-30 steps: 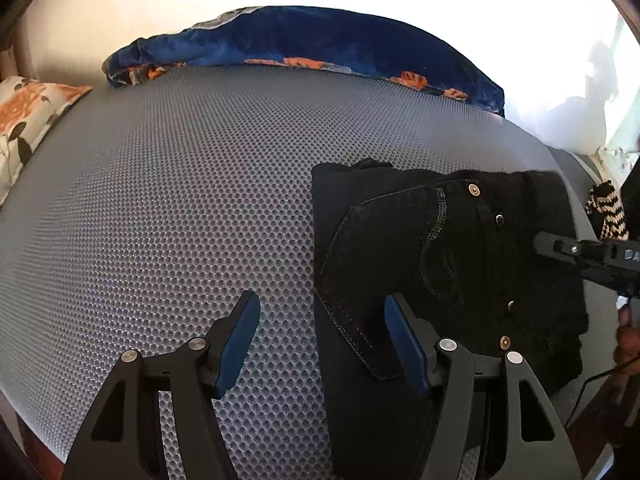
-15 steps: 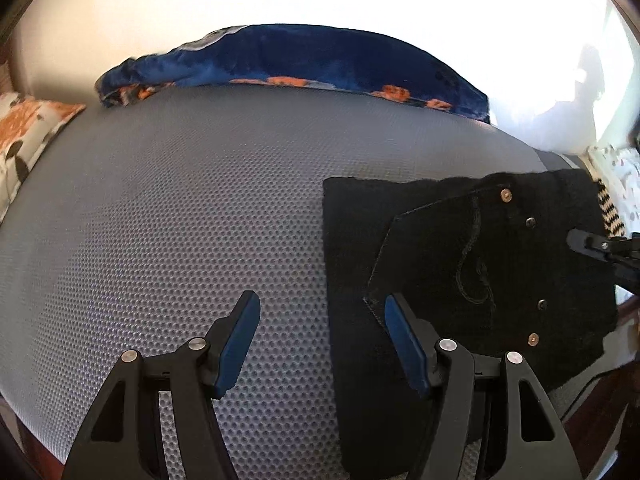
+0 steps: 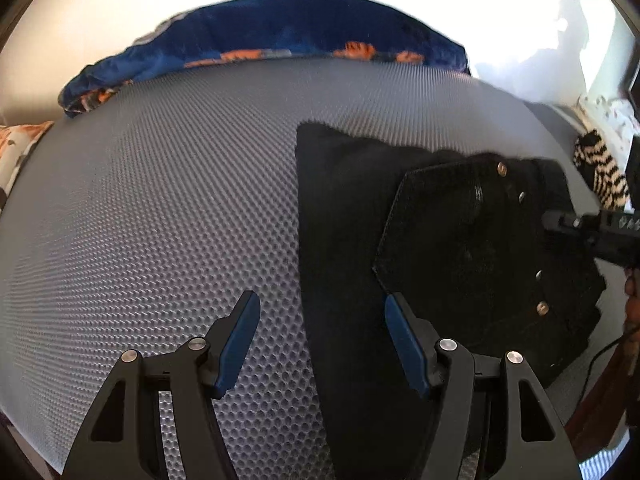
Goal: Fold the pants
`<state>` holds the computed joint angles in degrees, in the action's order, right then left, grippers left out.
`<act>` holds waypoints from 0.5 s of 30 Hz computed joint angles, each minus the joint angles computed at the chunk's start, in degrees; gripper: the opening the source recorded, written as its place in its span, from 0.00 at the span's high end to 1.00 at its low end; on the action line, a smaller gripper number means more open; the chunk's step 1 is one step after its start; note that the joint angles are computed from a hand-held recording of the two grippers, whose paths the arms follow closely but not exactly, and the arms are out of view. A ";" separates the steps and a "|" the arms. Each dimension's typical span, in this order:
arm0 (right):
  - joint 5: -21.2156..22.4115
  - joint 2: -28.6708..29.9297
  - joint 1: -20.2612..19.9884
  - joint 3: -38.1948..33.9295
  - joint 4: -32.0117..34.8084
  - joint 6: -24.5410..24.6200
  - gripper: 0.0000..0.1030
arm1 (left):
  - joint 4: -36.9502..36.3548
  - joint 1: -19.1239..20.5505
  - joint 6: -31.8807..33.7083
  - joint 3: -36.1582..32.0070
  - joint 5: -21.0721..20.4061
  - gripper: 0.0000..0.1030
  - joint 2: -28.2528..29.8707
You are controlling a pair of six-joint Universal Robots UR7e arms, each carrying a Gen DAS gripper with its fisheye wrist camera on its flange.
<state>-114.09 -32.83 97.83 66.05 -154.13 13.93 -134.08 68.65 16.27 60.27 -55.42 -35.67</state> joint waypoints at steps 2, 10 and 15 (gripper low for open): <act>0.20 -0.38 -0.22 0.47 0.03 0.84 0.76 | 0.36 0.15 0.17 -0.07 0.00 0.36 0.16; -1.77 -4.85 1.34 7.21 -0.05 2.91 0.68 | 2.00 0.16 -0.28 2.90 -2.31 0.36 -2.38; -2.68 -8.22 2.63 13.81 -2.27 3.45 0.74 | 0.75 -0.39 0.69 7.06 -3.26 0.36 -4.64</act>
